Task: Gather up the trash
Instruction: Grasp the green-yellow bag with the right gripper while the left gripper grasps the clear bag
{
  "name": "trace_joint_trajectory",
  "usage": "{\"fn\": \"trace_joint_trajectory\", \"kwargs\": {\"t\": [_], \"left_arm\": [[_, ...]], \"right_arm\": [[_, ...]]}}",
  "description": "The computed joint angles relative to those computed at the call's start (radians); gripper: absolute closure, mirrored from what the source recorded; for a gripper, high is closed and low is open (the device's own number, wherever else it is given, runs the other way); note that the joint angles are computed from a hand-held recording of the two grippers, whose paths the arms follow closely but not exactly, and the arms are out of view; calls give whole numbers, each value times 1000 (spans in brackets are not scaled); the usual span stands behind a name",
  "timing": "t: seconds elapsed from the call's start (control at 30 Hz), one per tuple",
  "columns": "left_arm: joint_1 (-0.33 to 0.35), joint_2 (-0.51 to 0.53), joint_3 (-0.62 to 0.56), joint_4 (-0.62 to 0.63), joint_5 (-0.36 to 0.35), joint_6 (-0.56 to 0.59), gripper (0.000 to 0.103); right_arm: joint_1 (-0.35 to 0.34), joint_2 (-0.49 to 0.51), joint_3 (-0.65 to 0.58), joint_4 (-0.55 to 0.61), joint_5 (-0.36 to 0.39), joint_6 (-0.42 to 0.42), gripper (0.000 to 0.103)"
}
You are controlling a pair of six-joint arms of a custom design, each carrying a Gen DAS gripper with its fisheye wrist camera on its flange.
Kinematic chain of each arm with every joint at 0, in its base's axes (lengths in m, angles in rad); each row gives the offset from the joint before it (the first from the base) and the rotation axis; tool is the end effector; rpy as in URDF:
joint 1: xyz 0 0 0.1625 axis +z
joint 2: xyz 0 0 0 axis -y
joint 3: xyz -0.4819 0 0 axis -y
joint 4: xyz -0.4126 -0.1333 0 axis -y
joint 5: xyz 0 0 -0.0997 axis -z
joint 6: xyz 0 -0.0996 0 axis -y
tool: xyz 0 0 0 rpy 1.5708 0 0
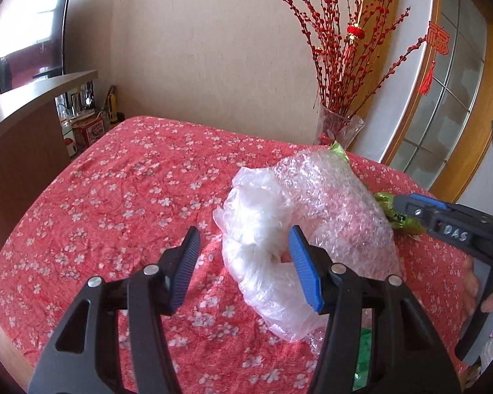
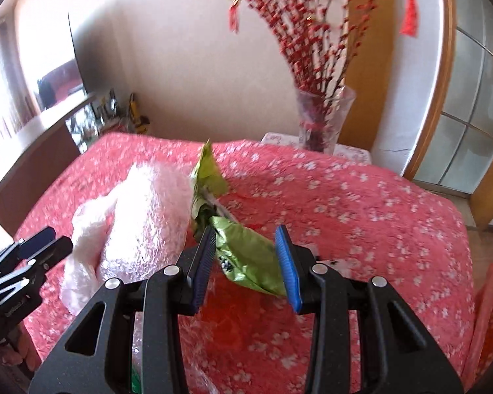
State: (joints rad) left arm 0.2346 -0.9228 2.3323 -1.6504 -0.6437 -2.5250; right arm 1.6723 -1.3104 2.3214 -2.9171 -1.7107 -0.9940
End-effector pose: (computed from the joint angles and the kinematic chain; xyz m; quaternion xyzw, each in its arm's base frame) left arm -0.2645 -0.2822 0.0284 -0.1656 0.7377 -0.5237 0.3927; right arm 0.1664 -0.4553 0.2182 0.5023 -0.8457 0.1204 0.1340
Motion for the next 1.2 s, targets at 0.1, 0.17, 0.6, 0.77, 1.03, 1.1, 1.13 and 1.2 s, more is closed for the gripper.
{"fn": "trace_joint_trajectory", "kwargs": {"t": [0.1,0.17,0.6,0.77,1.03,1.1,1.13,1.2], "left_arm": [[8,-1,5,-27,5,18,48],[15,0,10,-49,6,32,48],[28,-7,37,-120,11,41,48],[42,-5,37,-151,18,69,48],[81,-7,46,-242,19,124,63],[79,-9,51,-251,19,115,71],[73,-15,58,-255,25,107,72],[61,-21,58,-231,23,83,75]], "right_arm": [[-4,3,6,9,-23,-21,66],[-9,-1,12,5,-31,-37,79],[-76,-115,3,28,80,-15,98],[-101,-135,-15,38,96,-1,98],[-126,-147,-21,41,82,-4,98],[-132,-155,-20,44,86,-6,98],[-134,-158,-20,46,89,-7,98],[-138,-167,-22,51,95,-8,98]]}}
